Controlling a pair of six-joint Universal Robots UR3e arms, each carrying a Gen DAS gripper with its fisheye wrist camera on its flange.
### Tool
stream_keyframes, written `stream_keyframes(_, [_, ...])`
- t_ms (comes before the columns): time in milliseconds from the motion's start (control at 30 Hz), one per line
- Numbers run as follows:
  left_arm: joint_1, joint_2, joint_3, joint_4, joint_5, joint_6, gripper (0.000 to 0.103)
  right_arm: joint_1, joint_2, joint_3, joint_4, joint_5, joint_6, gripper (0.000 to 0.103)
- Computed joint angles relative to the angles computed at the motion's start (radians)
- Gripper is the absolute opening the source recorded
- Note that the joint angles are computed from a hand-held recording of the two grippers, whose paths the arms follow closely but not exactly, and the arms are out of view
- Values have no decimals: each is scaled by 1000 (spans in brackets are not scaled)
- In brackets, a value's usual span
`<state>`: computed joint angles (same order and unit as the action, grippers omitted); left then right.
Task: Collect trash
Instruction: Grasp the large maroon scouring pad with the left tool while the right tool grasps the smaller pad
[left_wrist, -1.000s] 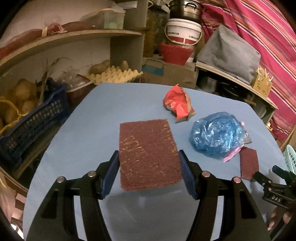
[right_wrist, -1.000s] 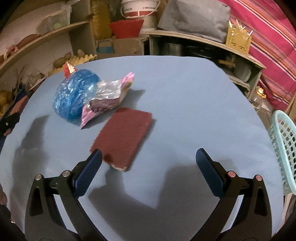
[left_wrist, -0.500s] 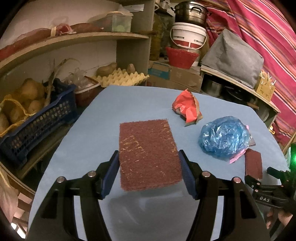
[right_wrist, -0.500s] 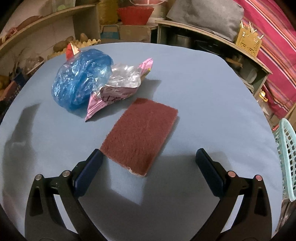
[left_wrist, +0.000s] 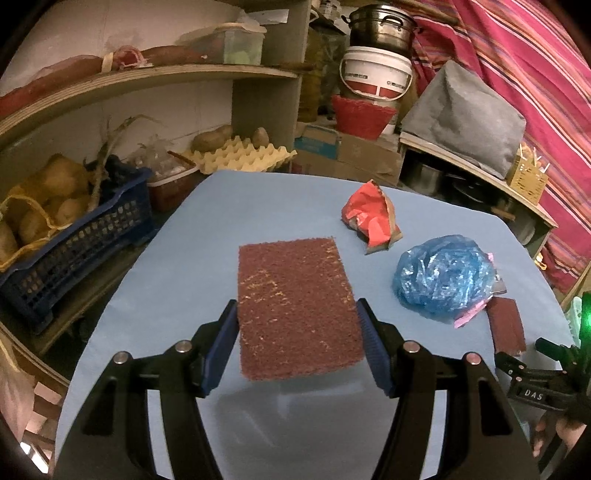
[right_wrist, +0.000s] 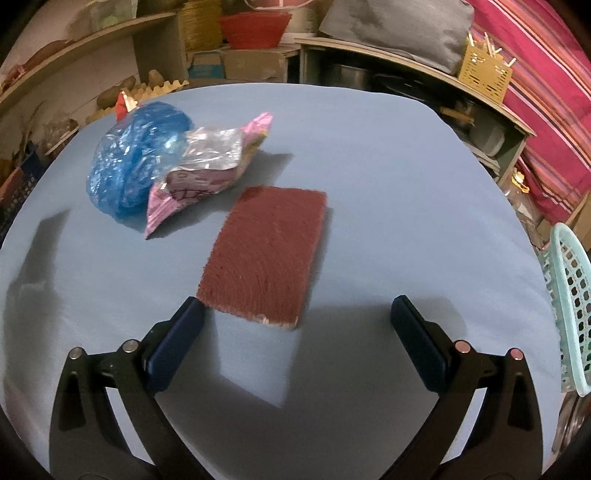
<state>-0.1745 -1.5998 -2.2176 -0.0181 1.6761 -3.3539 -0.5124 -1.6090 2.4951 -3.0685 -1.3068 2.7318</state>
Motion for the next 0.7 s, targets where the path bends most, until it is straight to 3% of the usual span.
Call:
stream_keyframes(533, [-52, -41, 45, -15, 36, -12, 63, 12, 33, -36, -2, 37, 12, 98])
stream_keyframes(700, [-66, -54, 62, -26, 49, -19, 63, 0, 60, -83, 47, 77, 17, 83])
